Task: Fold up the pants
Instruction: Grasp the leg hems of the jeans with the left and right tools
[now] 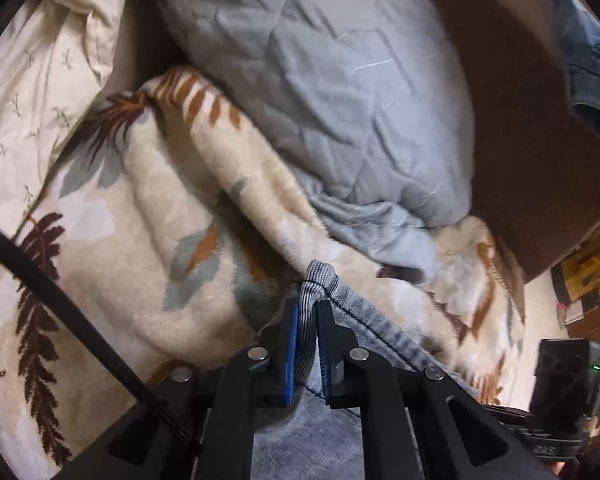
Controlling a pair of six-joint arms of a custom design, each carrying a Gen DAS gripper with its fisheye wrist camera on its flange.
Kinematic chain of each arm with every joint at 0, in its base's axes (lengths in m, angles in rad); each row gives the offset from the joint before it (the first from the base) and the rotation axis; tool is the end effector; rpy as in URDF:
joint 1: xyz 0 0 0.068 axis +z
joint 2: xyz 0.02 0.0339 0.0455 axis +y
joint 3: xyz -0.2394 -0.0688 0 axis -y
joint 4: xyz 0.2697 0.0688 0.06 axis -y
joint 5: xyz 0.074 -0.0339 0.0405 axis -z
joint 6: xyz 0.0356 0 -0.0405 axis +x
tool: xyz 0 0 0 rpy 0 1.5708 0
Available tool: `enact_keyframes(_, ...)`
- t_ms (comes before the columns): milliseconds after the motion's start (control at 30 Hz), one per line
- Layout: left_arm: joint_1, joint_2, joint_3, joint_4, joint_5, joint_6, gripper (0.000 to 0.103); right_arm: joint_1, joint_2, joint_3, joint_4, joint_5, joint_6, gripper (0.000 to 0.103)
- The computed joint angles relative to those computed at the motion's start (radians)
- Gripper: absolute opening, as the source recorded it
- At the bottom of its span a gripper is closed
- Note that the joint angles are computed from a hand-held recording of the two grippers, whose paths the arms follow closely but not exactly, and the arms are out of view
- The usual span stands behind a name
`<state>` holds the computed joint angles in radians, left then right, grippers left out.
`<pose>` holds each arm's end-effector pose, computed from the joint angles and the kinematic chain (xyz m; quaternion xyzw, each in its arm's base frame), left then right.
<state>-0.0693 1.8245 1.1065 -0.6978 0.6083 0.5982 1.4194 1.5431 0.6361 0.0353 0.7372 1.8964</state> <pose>0.3364 -0.0437 0.1110 0.3335 0.8912 -0.2689 0.1493 0.0676 0.2844 0.1005 0.3270 0.8225 0.3477 0.3094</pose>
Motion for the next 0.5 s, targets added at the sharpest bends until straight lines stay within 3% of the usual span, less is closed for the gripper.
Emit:
enact_keyframes(133, 0.014, 0.082, 0.059, -0.038, -0.002, 0.004, 0.021, 0.010, -0.005, 0.004, 0.041, 0.044, -0.073, 0.017)
enact_keyframes(300, 0.035, 0.141, 0.104, -0.078, -0.001, 0.039, 0.055, 0.047, 0.003, 0.069, 0.094, 0.130, -0.313, 0.016)
enact_keyframes(400, 0.047, 0.173, 0.137, -0.132, 0.020, 0.073, 0.056, 0.058, 0.014, 0.090, 0.079, 0.123, -0.370, 0.016)
enact_keyframes(500, 0.016, 0.174, 0.126, -0.138, -0.024, 0.109, 0.056, 0.060, -0.004, 0.045, 0.067, 0.101, -0.295, 0.016)
